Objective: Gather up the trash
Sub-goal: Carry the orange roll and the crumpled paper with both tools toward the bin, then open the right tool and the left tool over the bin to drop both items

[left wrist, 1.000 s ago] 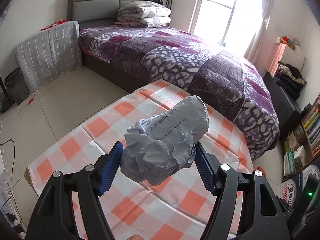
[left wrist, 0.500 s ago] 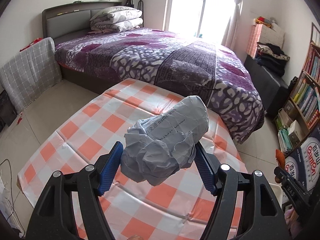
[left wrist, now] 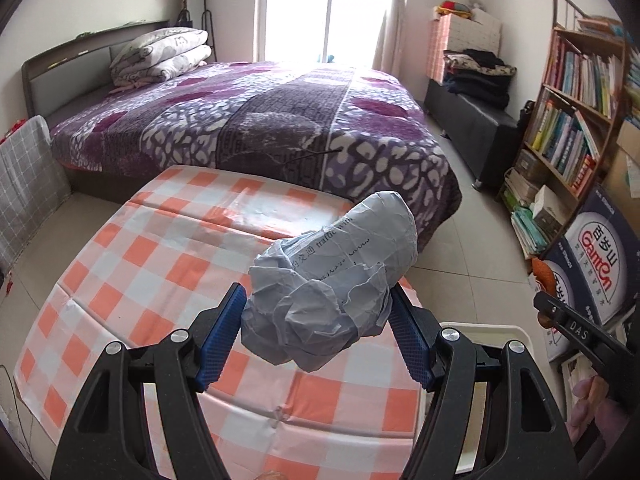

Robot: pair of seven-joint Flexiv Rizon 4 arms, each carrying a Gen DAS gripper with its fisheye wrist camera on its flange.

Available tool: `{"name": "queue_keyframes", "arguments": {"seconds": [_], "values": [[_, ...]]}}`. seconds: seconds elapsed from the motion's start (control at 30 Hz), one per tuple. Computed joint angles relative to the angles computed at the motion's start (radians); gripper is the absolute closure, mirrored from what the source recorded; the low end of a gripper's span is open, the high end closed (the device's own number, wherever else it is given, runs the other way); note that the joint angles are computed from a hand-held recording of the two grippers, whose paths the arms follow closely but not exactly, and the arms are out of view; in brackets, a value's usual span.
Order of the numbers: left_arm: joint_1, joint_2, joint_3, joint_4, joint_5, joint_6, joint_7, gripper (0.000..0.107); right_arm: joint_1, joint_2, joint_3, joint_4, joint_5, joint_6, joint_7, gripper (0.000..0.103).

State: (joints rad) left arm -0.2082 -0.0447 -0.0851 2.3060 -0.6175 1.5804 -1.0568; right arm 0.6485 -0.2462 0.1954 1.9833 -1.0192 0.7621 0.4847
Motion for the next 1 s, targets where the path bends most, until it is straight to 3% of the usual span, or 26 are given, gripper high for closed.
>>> {"name": "queue_keyframes", "arguments": {"seconds": [0.2, 0.23, 0.3, 0.47, 0.77, 0.9, 1.0], "values": [[-0.045, -0.01, -0.038, 0.009, -0.018, -0.012, 0.042, 0.037, -0.023, 0.056, 0.02, 0.067, 0.054, -0.007, 0.028, 0.078], [-0.052, -0.014, -0.042, 0.008, -0.01, -0.014, 0.041, 0.037, -0.028, 0.066, 0.023, 0.078, 0.06, -0.003, 0.036, 0.074], [-0.064, -0.021, -0.052, 0.006, 0.003, -0.017, 0.041, 0.037, -0.033, 0.089, 0.032, 0.102, 0.07, -0.026, 0.074, 0.041], [-0.088, -0.029, -0.092, -0.002, -0.061, -0.051, 0.087, 0.037, -0.055, 0.149, 0.055, 0.164, 0.076, -0.057, 0.165, 0.021], [-0.156, -0.035, -0.131, -0.02, -0.22, -0.079, 0.205, 0.033, -0.093, 0.242, 0.101, 0.245, 0.099, -0.119, 0.255, 0.013], [-0.2, -0.03, -0.145, -0.018, -0.355, -0.071, 0.312, 0.02, -0.092, 0.269, 0.126, 0.256, 0.11, -0.192, 0.267, 0.009], [-0.238, -0.025, -0.144, -0.011, -0.429, -0.05, 0.38, 0.016, -0.079, 0.279, 0.144, 0.248, 0.123, -0.266, 0.263, 0.007]]}}
